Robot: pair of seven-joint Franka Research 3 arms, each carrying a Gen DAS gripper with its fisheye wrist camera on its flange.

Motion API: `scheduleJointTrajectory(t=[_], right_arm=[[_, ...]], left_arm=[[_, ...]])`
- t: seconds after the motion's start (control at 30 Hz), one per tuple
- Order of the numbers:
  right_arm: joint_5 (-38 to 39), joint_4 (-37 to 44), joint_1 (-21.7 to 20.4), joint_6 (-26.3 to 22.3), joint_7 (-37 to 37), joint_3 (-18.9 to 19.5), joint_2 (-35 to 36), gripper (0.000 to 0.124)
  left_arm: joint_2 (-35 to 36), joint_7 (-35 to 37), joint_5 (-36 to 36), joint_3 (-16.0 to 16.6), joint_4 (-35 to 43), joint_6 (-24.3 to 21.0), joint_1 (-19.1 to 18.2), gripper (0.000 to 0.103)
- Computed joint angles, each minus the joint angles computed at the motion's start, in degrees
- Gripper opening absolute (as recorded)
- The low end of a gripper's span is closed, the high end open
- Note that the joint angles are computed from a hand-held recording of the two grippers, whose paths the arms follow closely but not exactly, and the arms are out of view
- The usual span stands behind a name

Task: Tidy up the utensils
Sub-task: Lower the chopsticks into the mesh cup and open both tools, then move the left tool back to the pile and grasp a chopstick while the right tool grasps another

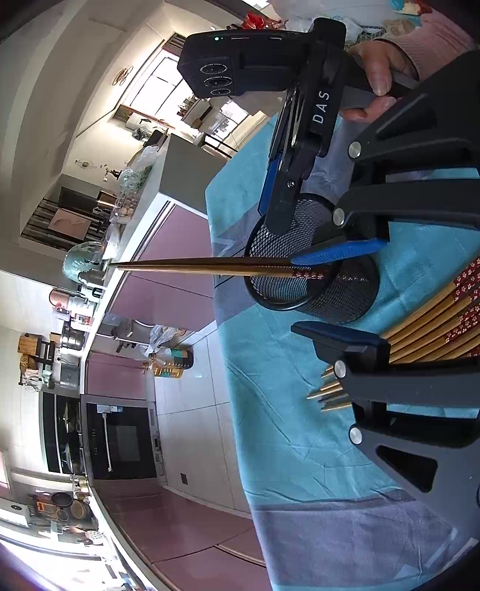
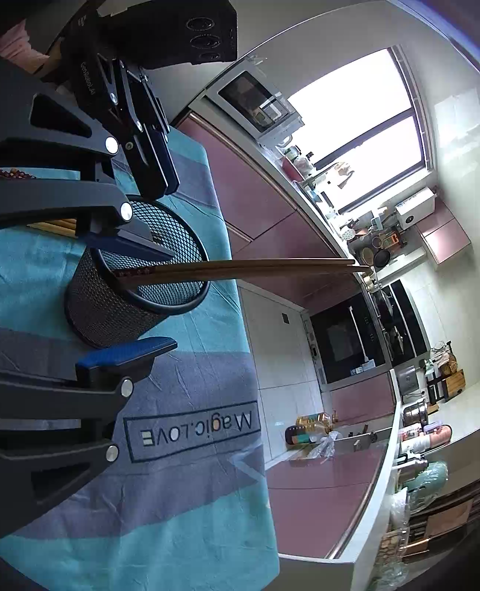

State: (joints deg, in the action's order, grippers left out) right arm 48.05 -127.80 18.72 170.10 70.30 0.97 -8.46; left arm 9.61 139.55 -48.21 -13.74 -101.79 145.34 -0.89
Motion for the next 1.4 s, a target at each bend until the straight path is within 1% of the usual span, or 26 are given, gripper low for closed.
scheduleJointTrajectory(t=[0.03,0.13,0.17,0.27,0.5,0.6,0.73,0.8,0.83,0.9,0.93,1.0,1.07,1.13,1.17,1.23,1.33,1.4], right_arm=[[2.77,0.53,0.93,-1.05,-2.36,-0.72,0.25,0.038],[1.33,0.64,0.52,-0.23,-1.05,0.42,0.56,0.037],[3.05,0.86,0.95,-0.4,-2.11,0.07,0.62,0.038],[6.71,1.06,1.38,-0.35,-4.3,-0.28,0.68,0.038],[6.37,1.02,1.18,0.45,-3.78,0.54,0.83,0.038],[7.87,1.12,1.53,0.2,-5.41,0.22,0.88,0.038],[8.17,1.09,1.32,-0.17,-6.01,0.39,0.74,0.038],[5.16,0.78,0.66,0.08,-3.89,0.97,0.58,0.038],[5.91,0.58,0.91,-0.03,-4.41,0.68,0.33,0.038],[5.57,-0.56,1.02,1.57,-3.84,0.93,-0.5,0.04],[3.41,-1.62,0.56,3.0,-1.95,1.56,-1.21,0.042],[-1.7,-4.24,-0.48,5.78,2.42,2.88,-3.11,0.047],[-7.01,-7.08,-2.03,7.69,6.86,4.48,-5.44,0.047],[-9.93,-9.7,-1.62,8.11,8.25,4.64,-7.87,0.047],[-11.29,-10.76,-1.27,7.52,8.74,4.66,-8.85,0.047],[-13.04,-11.92,1.03,4.54,8.43,3.4,-9.86,0.047],[-14.48,-11.03,3.97,-0.4,7.69,2.43,-8.13,0.046],[-16.4,-9.77,4.1,-2.27,8.39,3.47,-5.95,0.039]], left_arm=[[0.36,0.08,-0.2,0.01,0.17,-0.58,0.14,0.031],[1.3,0.28,-0.86,-0.1,1.14,-3.07,0.63,0.031],[1.28,0.47,-1.14,-0.2,1.01,-3.37,0.75,0.031],[1.31,0.98,-1.69,-0.31,0.58,-3.03,0.79,0.032],[1.12,0.1,-2.62,-0.09,0.37,-3.42,1.18,0.032],[0.96,-0.01,-2.9,0.06,0.18,-3.57,1.27,0.032],[0.59,0.19,-3.18,0.22,-0.13,-3.81,1.25,0.034],[0.24,0.23,-3.24,0.33,-0.65,-3.49,1.16,0.034],[-0.13,0.32,-3.33,0.39,-1.29,-2.52,1.04,0.035],[-1.21,1.5,-4.46,0.58,-2.9,-0.68,1.1,0.038],[-1.96,2.64,-5.57,0.72,-3.86,-0.02,1.24,0.04],[-3.34,4.05,-6.52,1.33,-5.64,1.4,1.18,0.041],[-4.6,3.95,-5.45,2.18,-7.55,3.17,0.79,0.042],[-5.64,4.08,-3.84,3.01,-9.62,4.24,0.53,0.042],[-6.1,3.81,-2.53,3.37,-10.81,5.03,0.34,0.042],[-6.56,2.42,0.95,4.08,-12.63,5.2,0.07,0.042],[-6.97,0.84,5.05,4.75,-15.16,5.06,-0.1,0.041],[-6.82,-0.1,6.84,5.03,-16.2,4.95,-0.09,0.04]])
